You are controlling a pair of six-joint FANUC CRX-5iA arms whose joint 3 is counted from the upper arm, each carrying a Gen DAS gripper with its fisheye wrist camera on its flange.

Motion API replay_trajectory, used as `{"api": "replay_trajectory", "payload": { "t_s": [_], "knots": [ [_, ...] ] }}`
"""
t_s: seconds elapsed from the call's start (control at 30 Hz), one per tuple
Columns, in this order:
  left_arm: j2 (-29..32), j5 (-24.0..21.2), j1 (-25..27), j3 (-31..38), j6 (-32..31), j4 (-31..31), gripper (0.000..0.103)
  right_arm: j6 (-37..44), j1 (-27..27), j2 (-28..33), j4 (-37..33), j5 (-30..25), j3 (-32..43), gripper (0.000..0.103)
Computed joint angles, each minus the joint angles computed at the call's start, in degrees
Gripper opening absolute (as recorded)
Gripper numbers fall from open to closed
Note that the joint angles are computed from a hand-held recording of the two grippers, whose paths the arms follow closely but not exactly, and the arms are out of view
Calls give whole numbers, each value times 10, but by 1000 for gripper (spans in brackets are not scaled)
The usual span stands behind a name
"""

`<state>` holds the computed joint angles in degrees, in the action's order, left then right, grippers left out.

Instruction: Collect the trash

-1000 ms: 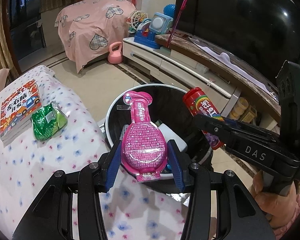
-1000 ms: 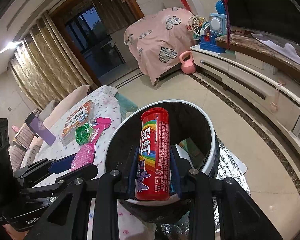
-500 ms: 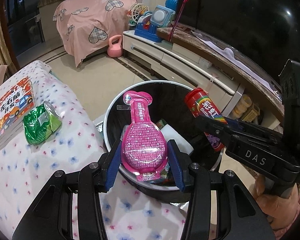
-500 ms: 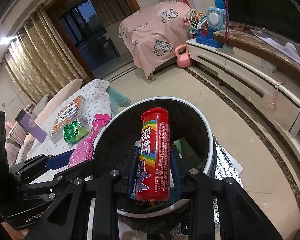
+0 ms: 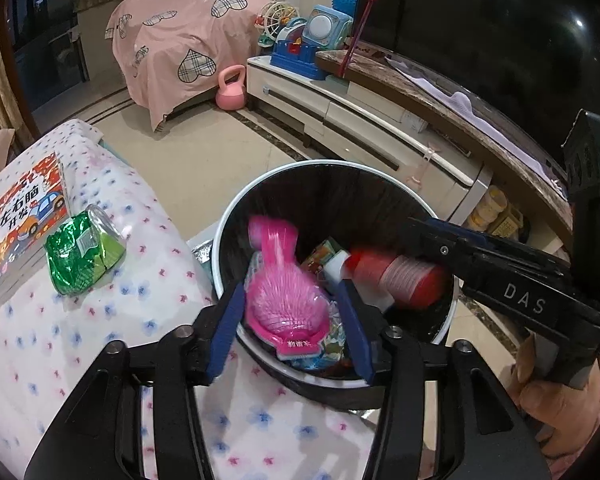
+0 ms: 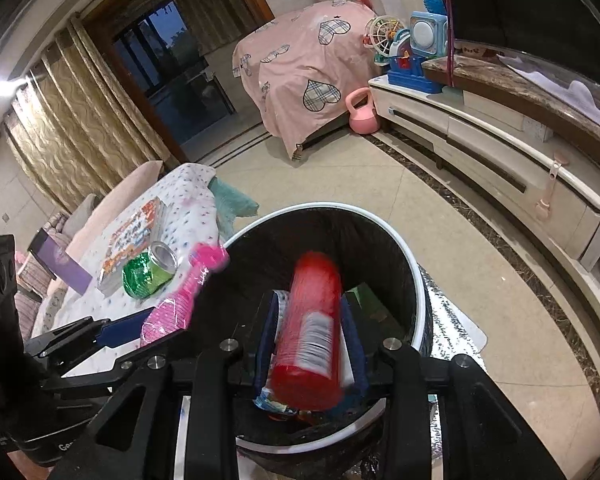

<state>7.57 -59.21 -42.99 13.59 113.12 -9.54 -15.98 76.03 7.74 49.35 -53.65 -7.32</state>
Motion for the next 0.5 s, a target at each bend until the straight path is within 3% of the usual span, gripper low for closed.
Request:
{"api": "replay_trajectory", "payload": {
  "t_s": [0.03,0.23,0.33,0.4,0.5],
  "knots": [
    [-4,1,0,-4,7,-2,61,-4,0,-1,1,1,-2,38],
    [-43,22,6,-46,27,-2,63,-32,11,-9,17,-3,-13,47],
    [-79,33,1,-78,73,-23,70,-54,23,-14,34,-7,-20,57],
    [-111,49,-7,-108,108,-47,75,-78,34,-16,53,-12,-26,72],
    [-149,43,-32,-135,164,-94,77,-116,58,-14,85,-28,-32,85]
  ]
}}
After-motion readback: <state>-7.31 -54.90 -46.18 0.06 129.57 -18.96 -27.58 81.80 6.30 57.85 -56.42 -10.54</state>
